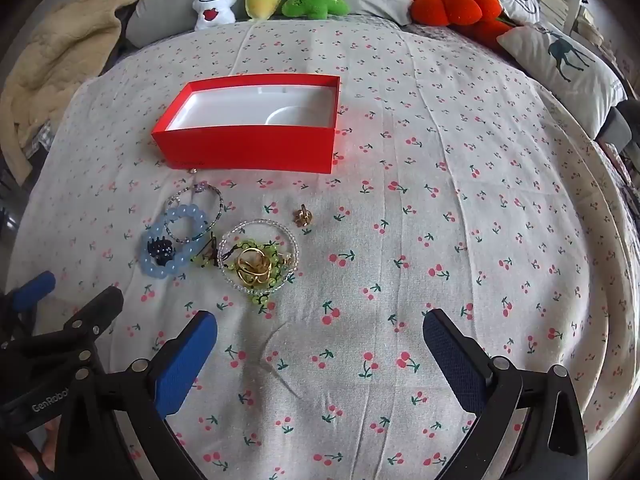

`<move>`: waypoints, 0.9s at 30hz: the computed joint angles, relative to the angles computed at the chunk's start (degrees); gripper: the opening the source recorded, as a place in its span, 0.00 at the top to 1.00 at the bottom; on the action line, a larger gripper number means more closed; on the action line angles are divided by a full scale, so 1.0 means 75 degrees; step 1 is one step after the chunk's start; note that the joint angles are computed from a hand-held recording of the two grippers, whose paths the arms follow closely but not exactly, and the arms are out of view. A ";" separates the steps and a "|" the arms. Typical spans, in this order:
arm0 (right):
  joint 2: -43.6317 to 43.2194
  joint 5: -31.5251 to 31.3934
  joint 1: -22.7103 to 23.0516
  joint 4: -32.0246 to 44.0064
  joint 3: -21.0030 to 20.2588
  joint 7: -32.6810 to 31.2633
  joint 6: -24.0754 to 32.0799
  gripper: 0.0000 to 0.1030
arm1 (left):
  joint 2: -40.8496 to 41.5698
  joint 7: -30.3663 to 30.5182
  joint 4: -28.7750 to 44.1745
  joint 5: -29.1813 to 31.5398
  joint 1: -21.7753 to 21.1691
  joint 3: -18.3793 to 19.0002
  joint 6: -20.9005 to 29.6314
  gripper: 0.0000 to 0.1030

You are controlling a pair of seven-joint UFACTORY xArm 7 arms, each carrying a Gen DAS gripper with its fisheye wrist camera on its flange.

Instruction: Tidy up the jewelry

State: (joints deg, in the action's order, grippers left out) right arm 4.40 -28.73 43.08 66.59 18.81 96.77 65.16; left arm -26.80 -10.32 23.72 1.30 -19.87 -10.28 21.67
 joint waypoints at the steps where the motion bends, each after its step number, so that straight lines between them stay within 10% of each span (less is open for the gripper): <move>1: 0.0004 0.0001 0.0001 0.0004 0.0000 -0.0003 0.0005 0.00 | 0.0000 -0.0001 0.0000 0.0001 -0.0001 0.0001 0.0000 0.01; 27: 0.0043 -0.0083 0.0017 0.0060 0.0028 0.0060 0.0131 0.00 | -0.0011 -0.0024 -0.0026 0.0019 -0.0006 -0.0001 -0.0028 0.01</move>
State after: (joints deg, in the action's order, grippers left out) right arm 4.72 -29.35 43.21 67.04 19.02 97.22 66.14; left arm -26.88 -10.50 23.52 1.44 -19.92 -10.30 21.46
